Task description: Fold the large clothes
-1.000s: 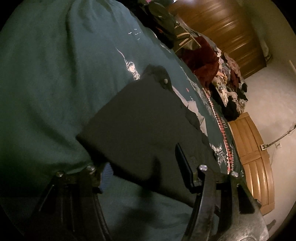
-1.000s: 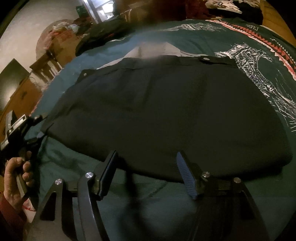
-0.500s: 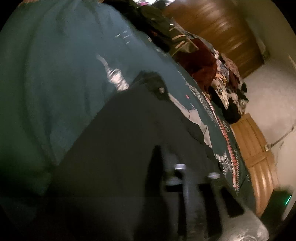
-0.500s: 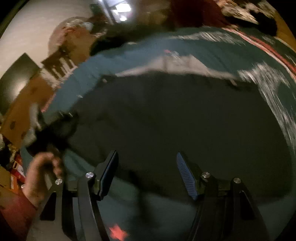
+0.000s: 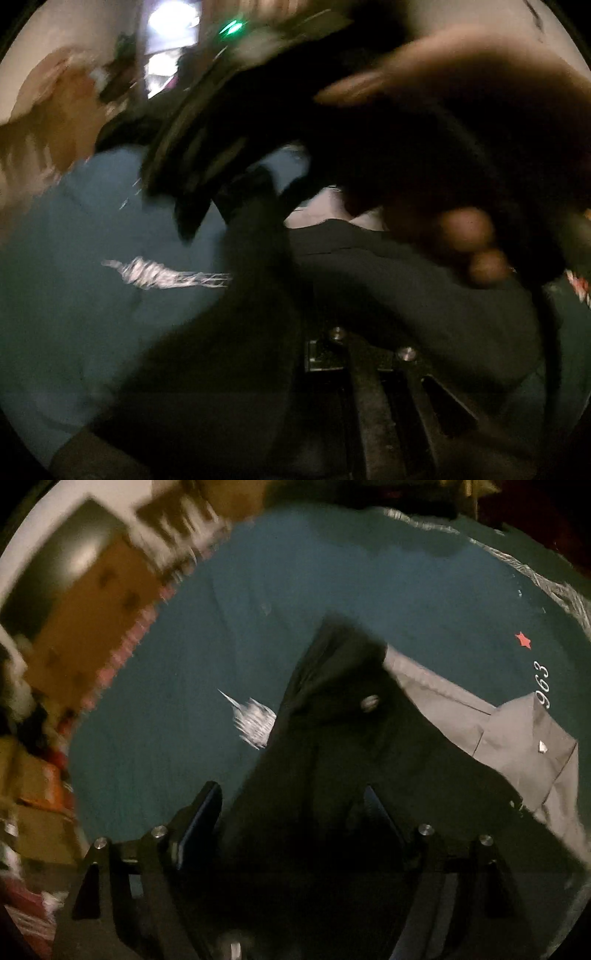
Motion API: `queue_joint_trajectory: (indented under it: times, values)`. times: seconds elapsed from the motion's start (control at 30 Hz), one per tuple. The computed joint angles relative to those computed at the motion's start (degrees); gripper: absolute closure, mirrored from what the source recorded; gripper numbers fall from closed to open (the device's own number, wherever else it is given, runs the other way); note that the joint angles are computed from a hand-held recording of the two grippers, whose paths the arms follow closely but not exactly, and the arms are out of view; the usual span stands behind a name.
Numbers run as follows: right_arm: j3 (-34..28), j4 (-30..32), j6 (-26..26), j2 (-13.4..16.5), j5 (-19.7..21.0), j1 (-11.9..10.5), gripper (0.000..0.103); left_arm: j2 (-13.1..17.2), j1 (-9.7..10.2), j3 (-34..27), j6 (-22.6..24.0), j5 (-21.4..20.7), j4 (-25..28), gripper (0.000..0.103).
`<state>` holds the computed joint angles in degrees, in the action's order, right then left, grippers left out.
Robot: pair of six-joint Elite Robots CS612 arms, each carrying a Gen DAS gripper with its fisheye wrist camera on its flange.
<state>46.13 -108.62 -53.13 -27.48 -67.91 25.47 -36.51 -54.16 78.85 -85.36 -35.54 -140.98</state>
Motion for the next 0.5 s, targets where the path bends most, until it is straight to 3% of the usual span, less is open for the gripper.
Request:
queue_joint_trajectory:
  times: [0.1, 0.13, 0.2, 0.23, 0.3, 0.33, 0.4, 0.5]
  values:
    - [1.9, -8.8, 2.5, 0.3, -5.4, 0.3, 0.024, 1.0, 0.22, -0.8, 3.3, -0.5, -3.9, 0.095]
    - [1.7, -10.9, 4.4, 0.7, -5.9, -0.2, 0.039, 1.1, 0.28, -0.9, 4.4, -0.8, -5.2, 0.096]
    - [-0.3, -8.0, 6.1, 2.0, -1.9, -1.9, 0.058, 1.9, 0.39, -2.1, 9.4, -1.6, -8.8, 0.096]
    - [-1.5, -5.3, 7.1, 2.6, 0.9, -3.0, 0.077, 2.1, 0.21, -2.6, 11.9, -1.4, -10.4, 0.096]
    - [1.8, -7.3, 7.3, 1.1, 10.2, -6.4, 0.079, 3.2, -0.19, -5.1, 20.6, -1.1, -15.3, 0.096]
    - [3.9, -9.5, 8.7, 0.2, 12.9, -7.8, 0.079, 4.2, -0.40, -7.1, 26.6, -1.4, -18.2, 0.096]
    - [5.9, -10.7, 11.1, -0.9, 18.6, -11.2, 0.079, 6.5, -0.17, -11.8, 36.2, -5.4, -23.6, 0.095]
    - [6.2, -9.4, 11.8, -1.0, 21.9, -14.9, 0.079, 10.0, 0.99, -18.6, 42.0, -13.4, -24.1, 0.091]
